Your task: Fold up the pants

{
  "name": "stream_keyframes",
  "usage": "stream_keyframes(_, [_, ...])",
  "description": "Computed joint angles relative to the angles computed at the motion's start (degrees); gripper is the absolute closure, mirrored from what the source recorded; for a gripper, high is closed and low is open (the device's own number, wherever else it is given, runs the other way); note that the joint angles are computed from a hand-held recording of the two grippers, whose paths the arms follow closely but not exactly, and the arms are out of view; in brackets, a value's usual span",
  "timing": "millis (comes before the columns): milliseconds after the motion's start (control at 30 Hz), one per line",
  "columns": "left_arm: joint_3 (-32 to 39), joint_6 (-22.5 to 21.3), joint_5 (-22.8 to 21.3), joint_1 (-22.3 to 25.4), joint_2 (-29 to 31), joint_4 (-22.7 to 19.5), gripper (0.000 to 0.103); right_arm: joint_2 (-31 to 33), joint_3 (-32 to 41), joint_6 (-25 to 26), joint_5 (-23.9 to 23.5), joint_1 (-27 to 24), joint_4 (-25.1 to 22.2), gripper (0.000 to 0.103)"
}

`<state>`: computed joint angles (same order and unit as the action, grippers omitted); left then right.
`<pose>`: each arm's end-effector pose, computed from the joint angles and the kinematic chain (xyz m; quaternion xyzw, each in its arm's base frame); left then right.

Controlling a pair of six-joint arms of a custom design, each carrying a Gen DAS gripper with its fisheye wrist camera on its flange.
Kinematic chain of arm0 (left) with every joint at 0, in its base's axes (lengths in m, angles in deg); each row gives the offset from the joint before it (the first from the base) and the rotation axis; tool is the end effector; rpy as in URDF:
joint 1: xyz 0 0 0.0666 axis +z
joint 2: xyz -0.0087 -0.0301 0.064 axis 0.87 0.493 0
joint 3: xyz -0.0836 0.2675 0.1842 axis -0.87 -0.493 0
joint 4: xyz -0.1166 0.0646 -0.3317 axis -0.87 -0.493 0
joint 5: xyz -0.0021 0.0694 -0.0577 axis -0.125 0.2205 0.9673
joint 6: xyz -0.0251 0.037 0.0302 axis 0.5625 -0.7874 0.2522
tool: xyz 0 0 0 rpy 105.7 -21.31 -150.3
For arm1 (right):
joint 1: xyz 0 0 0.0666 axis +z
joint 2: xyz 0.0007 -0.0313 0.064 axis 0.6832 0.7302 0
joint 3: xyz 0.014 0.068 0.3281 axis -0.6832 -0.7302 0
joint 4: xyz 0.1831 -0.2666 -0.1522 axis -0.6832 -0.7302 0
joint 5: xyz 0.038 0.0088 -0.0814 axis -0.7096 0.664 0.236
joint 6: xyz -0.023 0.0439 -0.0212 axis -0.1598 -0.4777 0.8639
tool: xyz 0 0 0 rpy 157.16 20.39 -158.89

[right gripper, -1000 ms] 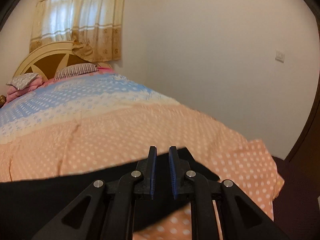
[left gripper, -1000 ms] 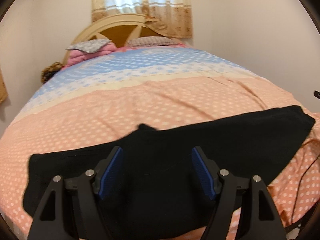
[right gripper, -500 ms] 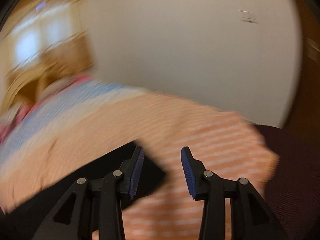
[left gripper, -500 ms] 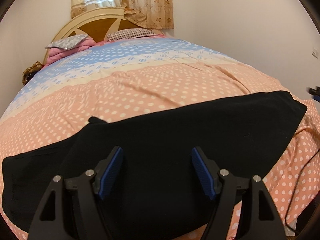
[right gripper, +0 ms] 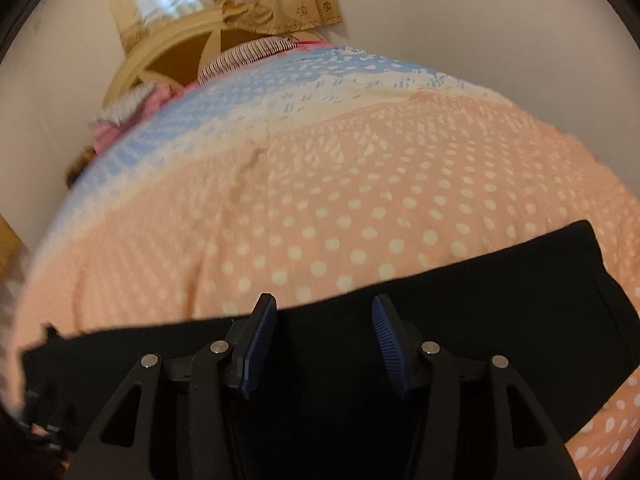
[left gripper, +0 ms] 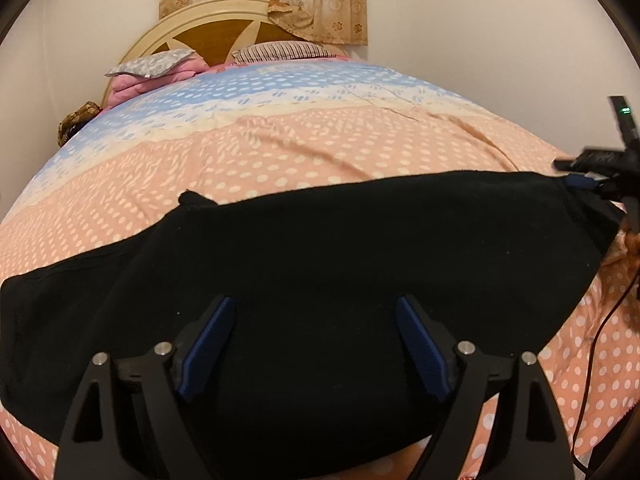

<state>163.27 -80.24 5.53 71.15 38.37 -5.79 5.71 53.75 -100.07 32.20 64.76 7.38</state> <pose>0.3294 0.0546 0.4628 0.0376 0.9233 -0.0209 0.3817 0.3875 0.1503 0.5121 0.0700 0.9309 0.1142 0.3398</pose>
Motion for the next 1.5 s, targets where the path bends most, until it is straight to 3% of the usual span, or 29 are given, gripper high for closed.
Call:
stream_keyframes(67, [0.1, 0.08, 0.72, 0.35, 0.07, -0.1, 0.017, -3.44, -1.51, -1.57, -0.6, -1.36, 2.44, 0.051])
stream_keyframes(133, [0.11, 0.58, 0.76, 0.43, 0.14, 0.29, 0.017, -6.98, -2.55, -1.73, 4.34, -2.45, 2.54, 0.049])
stream_keyframes(200, [-0.35, 0.38, 0.05, 0.06, -0.63, 1.0, 0.017, -11.63, -4.97, -2.24, 8.56, -6.76, 1.45, 0.029])
stream_keyframes(300, [-0.82, 0.26, 0.3, 0.03, -1.79, 2.4, 0.017, -14.69, -7.41, -2.58, 4.65, -15.6, -1.31, 0.028])
stream_keyframes(433, [0.57, 1.32, 1.19, 0.62, -1.21, 1.6, 0.017, -13.29, -9.18, 2.01, -1.15, -21.42, -5.3, 0.028])
stream_keyframes(467, [0.79, 1.55, 1.08, 0.67, -0.97, 1.41, 0.017, -12.85, -9.95, 3.32, -2.14, -21.84, -4.61, 0.028])
stream_keyframes(533, [1.17, 1.91, 1.25, 0.96, -0.59, 0.71, 0.017, -11.95, -9.49, 6.09, 0.81, -20.62, -4.58, 0.028])
stream_keyframes(700, [1.68, 2.84, 1.4, 0.92, -0.15, -0.35, 0.017, -8.87, -7.48, 14.45, 11.8, -14.54, -8.71, 0.023])
stream_keyframes(800, [1.76, 2.68, 1.37, 0.68, -0.41, -0.32, 0.017, -8.7, -6.41, 15.99, 8.57, -14.6, -10.3, 0.023])
stream_keyframes(933, [1.66, 2.42, 1.49, 0.56, -0.76, -0.58, 0.017, -7.8, -5.69, 18.26, 8.69, -13.92, -12.17, 0.025])
stream_keyframes(1033, [1.74, 2.59, 1.76, 1.0, -0.82, -0.65, 0.017, -7.64, -4.64, 17.68, 8.07, -14.42, -13.04, 0.044])
stream_keyframes(1067, [1.81, 2.72, 2.03, 1.24, -0.79, -0.63, 0.017, -8.07, -4.21, 17.57, 6.64, -14.8, -13.27, 0.07])
stream_keyframes(1100, [1.87, 2.92, 2.4, 1.6, -0.77, -0.61, 0.017, -8.67, -4.23, 17.2, 3.74, -15.55, -13.15, 0.084])
stream_keyframes(1133, [1.94, 2.98, 2.62, 1.83, -0.73, -0.65, 0.017, -9.14, -4.2, 16.49, 1.85, -16.1, -13.37, 0.088])
stream_keyframes(1233, [2.09, 3.46, 3.38, 2.44, -0.44, -0.83, 0.017, -10.33, -5.2, 14.64, -0.78, -16.94, -13.07, 0.09])
stream_keyframes(1367, [2.06, 3.35, 4.49, 3.52, -0.64, -0.82, 0.017, -12.59, -7.19, 6.52, -6.14, -19.36, -9.75, 0.091])
stream_keyframes(1500, [2.47, 4.21, 5.71, 5.55, -0.36, -0.34, 0.017, -13.3, -4.94, 1.61, -7.11, -16.81, -7.99, 0.091])
